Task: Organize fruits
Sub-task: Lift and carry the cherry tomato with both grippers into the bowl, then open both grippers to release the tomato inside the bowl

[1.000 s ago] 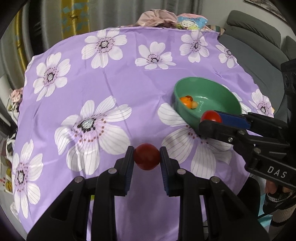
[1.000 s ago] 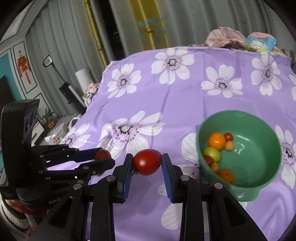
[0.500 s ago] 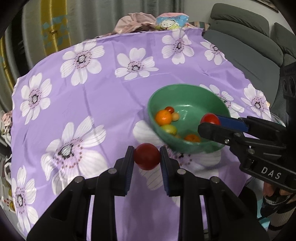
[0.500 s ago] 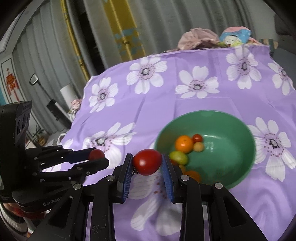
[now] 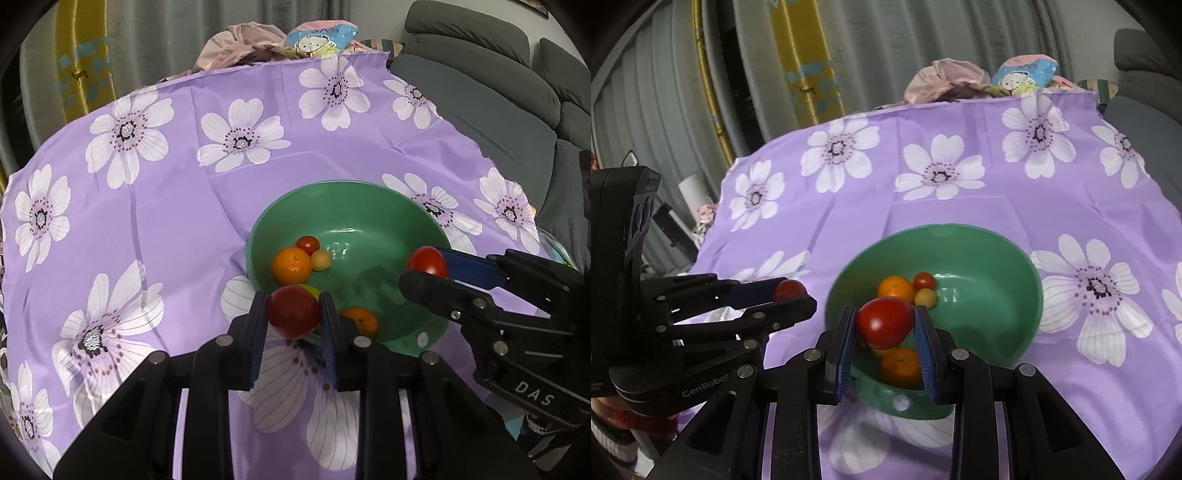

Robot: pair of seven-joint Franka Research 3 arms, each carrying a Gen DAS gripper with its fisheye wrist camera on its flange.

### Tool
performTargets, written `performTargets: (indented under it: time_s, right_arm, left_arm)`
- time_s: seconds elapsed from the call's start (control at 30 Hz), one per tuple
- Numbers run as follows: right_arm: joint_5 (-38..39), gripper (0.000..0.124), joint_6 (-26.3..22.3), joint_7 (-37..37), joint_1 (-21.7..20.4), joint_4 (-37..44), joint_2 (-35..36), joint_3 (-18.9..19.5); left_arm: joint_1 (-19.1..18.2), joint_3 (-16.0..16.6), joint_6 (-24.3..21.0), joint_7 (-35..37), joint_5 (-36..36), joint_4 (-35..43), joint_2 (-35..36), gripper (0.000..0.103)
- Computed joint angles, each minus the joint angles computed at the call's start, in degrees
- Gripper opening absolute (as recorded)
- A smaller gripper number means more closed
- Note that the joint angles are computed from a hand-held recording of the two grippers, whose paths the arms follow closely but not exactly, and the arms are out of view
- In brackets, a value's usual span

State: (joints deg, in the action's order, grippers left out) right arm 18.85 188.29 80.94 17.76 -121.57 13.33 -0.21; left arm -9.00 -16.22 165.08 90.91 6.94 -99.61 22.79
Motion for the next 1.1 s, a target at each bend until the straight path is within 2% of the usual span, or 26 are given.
performTargets:
  time_s: [0.33, 0.5, 0.87, 0.97, 1.1]
  right_arm:
    - [-2.35, 0.033, -2.55, 3.11, 11.43, 2.25, 2.24, -13.28]
    - [-4.88, 0.033, -3.69, 5.94, 13.56, 3.01, 3.44, -16.38]
    - [-9.85, 0.033, -4.73, 11.51, 14.3, 3.68, 4.35, -18.37]
    - [-10.2, 0.033, -4.52, 11.69, 12.95, 3.54, 4.07, -17.0]
    - [-9.9, 0.033, -3.57, 11.6, 11.83, 2.74, 3.23, -15.57]
  left_arm:
    - [-1.83, 0.92, -2.89, -0.78, 1.79, 5.6, 4.84, 0.027]
    - [-3.23, 2.45, -3.97, -2.49, 3.8, 7.36, 6.36, 0.027]
    - [-3.06, 2.08, -4.44, -2.84, 4.83, 8.28, 7.35, 0.029]
    - [-2.39, 1.42, -3.47, -2.37, 4.09, 7.43, 6.81, 0.035]
    - [-0.6, 0.14, -0.79, -1.72, 2.26, 3.81, 4.2, 0.036]
